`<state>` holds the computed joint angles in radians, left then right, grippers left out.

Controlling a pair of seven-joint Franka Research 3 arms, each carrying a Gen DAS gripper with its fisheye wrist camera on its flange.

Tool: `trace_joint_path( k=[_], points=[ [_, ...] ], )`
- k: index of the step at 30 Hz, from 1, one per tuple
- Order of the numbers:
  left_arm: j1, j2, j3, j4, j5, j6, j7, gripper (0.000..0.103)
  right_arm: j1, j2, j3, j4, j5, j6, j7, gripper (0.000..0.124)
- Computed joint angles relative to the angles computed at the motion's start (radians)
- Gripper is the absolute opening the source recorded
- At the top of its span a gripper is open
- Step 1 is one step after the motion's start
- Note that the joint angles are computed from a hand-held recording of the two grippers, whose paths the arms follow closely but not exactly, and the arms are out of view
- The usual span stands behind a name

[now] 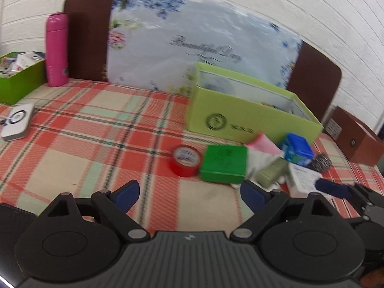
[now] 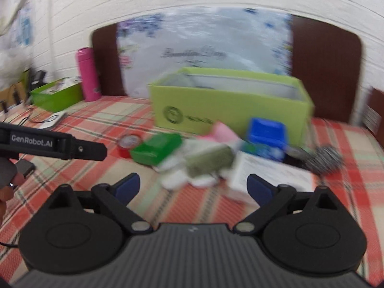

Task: Organize objects
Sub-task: 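Grasp the red tape roll with the left tool while the right tool grasps the green square box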

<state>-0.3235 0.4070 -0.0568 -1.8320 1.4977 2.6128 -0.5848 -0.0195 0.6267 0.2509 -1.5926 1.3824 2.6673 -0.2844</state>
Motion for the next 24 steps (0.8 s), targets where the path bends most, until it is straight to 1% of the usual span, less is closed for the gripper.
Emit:
trace_joint_path(
  k=[2,5,7,9,10,11,12,13,14,15,16,18,19,20,21,22,23,24],
  points=[
    [0.010,-0.039,0.010,-0.048,0.042,0.014,-0.039,0.094,0.024,0.049,0.002,0.072,-0.072,-0.054,-0.015,0.096],
    [0.042,-0.073,0.003,-0.091,0.072,0.042,-0.048,0.094,0.066,0.145,0.011,0.205,-0.200,-0.082,-0.047,0.098],
    [0.063,-0.079,-0.002,-0.102,0.101,0.068,-0.068,0.094,0.105,0.213,-0.002,0.302,-0.310,-0.080,-0.026,0.098],
    [0.085,-0.069,-0.005,-0.095,0.120,0.098,-0.096,0.094,0.145,0.284,-0.027,0.403,-0.415,-0.083,0.035,0.098],
    [0.094,-0.060,-0.005,-0.087,0.129,0.113,-0.103,0.094,0.159,0.310,-0.040,0.442,-0.456,-0.095,0.078,0.093],
    [0.102,-0.048,-0.006,-0.075,0.128,0.123,-0.098,0.093,0.163,0.335,-0.047,0.485,-0.500,-0.135,0.132,0.078],
    [0.108,-0.034,-0.005,-0.058,0.127,0.134,-0.086,0.093,0.143,0.343,-0.019,0.497,-0.580,-0.155,0.211,0.077],
    [0.113,-0.019,-0.003,-0.040,0.126,0.145,-0.077,0.093,0.135,0.329,-0.013,0.475,-0.590,-0.144,0.240,0.074],
    [0.117,0.000,0.000,-0.017,0.129,0.160,-0.072,0.093,0.142,0.291,-0.034,0.418,-0.532,-0.125,0.221,0.072],
    [0.121,0.024,0.004,0.012,0.135,0.182,-0.069,0.092,0.121,0.242,-0.019,0.337,-0.493,-0.103,0.199,0.072],
    [0.125,0.052,0.008,0.046,0.131,0.202,-0.057,0.091,0.078,0.198,0.028,0.253,-0.479,-0.068,0.179,0.071],
    [0.131,0.121,0.016,0.132,0.096,0.253,0.002,0.084,0.018,0.113,0.085,0.091,-0.388,0.012,0.099,0.068],
    [0.131,0.157,0.020,0.175,0.061,0.274,0.052,0.082,-0.001,0.075,0.101,0.021,-0.337,0.056,0.072,0.067],
    [0.136,0.196,0.015,0.219,-0.006,0.282,0.138,0.078,-0.018,0.041,0.115,-0.041,-0.280,0.099,0.041,0.066],
    [0.140,0.232,0.006,0.260,-0.073,0.276,0.221,0.077,-0.036,0.020,0.123,-0.075,-0.224,0.130,0.009,0.066],
    [0.146,0.267,-0.007,0.299,-0.143,0.259,0.309,0.075,-0.054,0.000,0.133,-0.106,-0.158,0.158,-0.032,0.066],
    [0.149,0.295,-0.021,0.333,-0.206,0.231,0.390,0.071,-0.056,-0.022,0.128,-0.132,-0.114,0.183,-0.040,0.066],
    [0.132,0.310,-0.009,0.357,-0.219,0.203,0.418,0.067,-0.045,-0.043,0.112,-0.155,-0.085,0.212,-0.020,0.066]
  ],
)
